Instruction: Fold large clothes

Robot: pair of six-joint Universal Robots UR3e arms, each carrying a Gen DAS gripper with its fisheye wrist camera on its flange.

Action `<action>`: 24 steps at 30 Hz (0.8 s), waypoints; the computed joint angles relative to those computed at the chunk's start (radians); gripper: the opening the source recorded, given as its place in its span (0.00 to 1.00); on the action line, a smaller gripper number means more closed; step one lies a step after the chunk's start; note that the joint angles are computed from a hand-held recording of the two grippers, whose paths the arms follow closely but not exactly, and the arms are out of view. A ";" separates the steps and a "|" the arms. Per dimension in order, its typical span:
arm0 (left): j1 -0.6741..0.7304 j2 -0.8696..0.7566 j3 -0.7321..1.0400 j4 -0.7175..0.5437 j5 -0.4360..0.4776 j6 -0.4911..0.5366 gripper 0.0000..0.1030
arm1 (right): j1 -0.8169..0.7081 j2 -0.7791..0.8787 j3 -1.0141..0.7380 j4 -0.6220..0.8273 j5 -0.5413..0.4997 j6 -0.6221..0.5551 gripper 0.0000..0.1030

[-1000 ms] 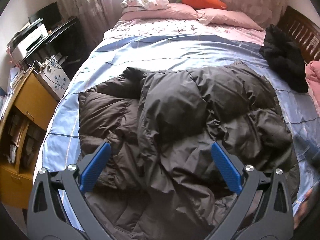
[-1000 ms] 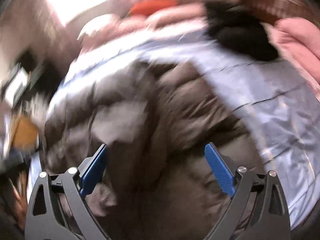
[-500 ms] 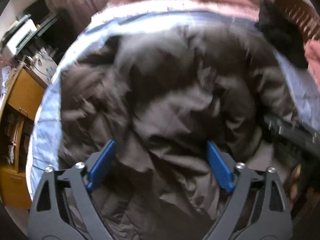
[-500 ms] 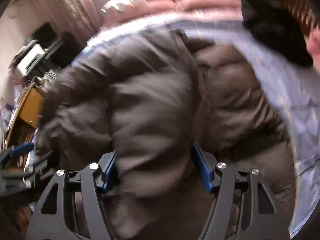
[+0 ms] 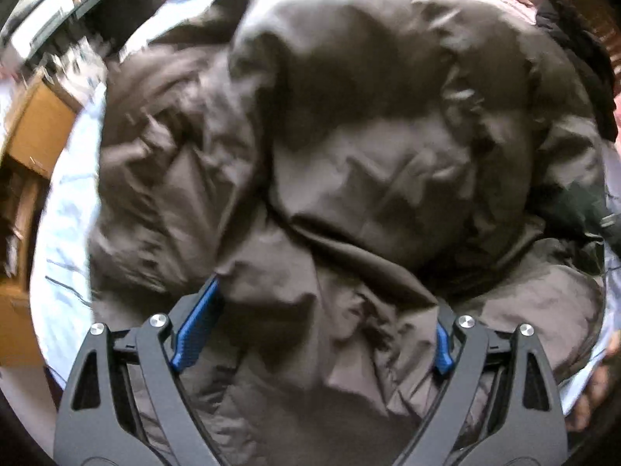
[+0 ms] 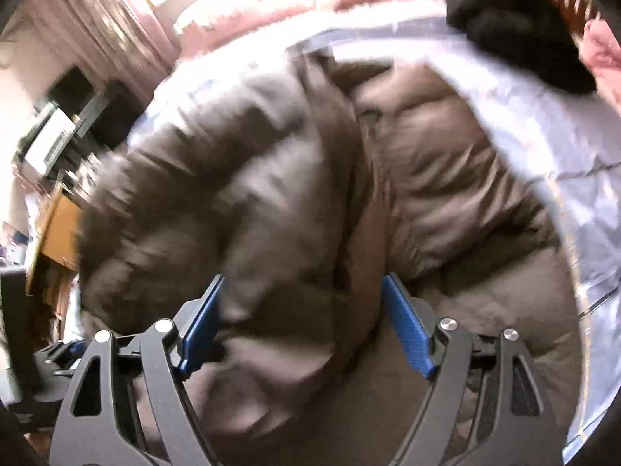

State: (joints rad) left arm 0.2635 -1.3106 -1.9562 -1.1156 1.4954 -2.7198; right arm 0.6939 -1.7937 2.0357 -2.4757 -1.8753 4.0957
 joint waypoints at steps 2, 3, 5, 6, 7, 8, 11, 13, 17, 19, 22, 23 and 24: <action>0.003 0.061 -0.022 0.025 -0.010 0.022 0.87 | 0.004 -0.042 0.029 -0.095 0.048 -0.029 0.78; 0.009 0.095 -0.033 0.037 -0.020 0.033 0.87 | -0.011 -0.058 0.051 -0.140 0.097 -0.042 0.78; 0.034 0.166 -0.054 0.055 -0.052 0.060 0.87 | -0.043 -0.075 0.076 -0.183 0.166 -0.056 0.78; 0.036 0.201 -0.069 0.067 -0.063 0.064 0.87 | -0.051 -0.068 0.078 -0.181 0.195 -0.060 0.77; 0.056 0.246 -0.082 0.074 -0.092 0.084 0.87 | -0.058 -0.086 0.074 -0.147 0.209 -0.060 0.67; 0.059 0.265 -0.085 0.079 -0.112 0.091 0.87 | -0.060 -0.070 0.062 -0.138 0.230 -0.056 0.55; 0.093 0.351 -0.100 0.039 -0.204 0.150 0.83 | -0.113 -0.071 0.117 -0.156 0.301 -0.045 0.44; 0.087 0.357 -0.094 0.011 -0.235 0.182 0.72 | -0.112 -0.054 0.100 -0.125 0.295 -0.046 0.44; 0.014 0.303 -0.094 -0.033 -0.195 0.184 0.37 | -0.070 -0.001 0.045 -0.074 0.244 -0.036 0.44; -0.008 0.264 -0.112 -0.018 -0.169 0.171 0.29 | -0.065 0.027 0.033 -0.065 0.230 -0.044 0.44; -0.056 0.231 -0.166 0.088 -0.108 0.153 0.26 | -0.078 0.044 0.040 -0.072 0.243 -0.048 0.44; -0.067 0.224 -0.173 0.107 -0.096 0.151 0.26 | -0.084 0.046 0.044 -0.076 0.249 -0.047 0.44; -0.078 0.215 -0.180 0.126 -0.083 0.148 0.26 | -0.087 0.044 0.054 -0.085 0.253 -0.047 0.44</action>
State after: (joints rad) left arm 0.1852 -1.0955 -2.1367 -0.9896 1.4120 -2.5720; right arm 0.6067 -1.7494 2.0901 -2.5605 -1.6227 4.0484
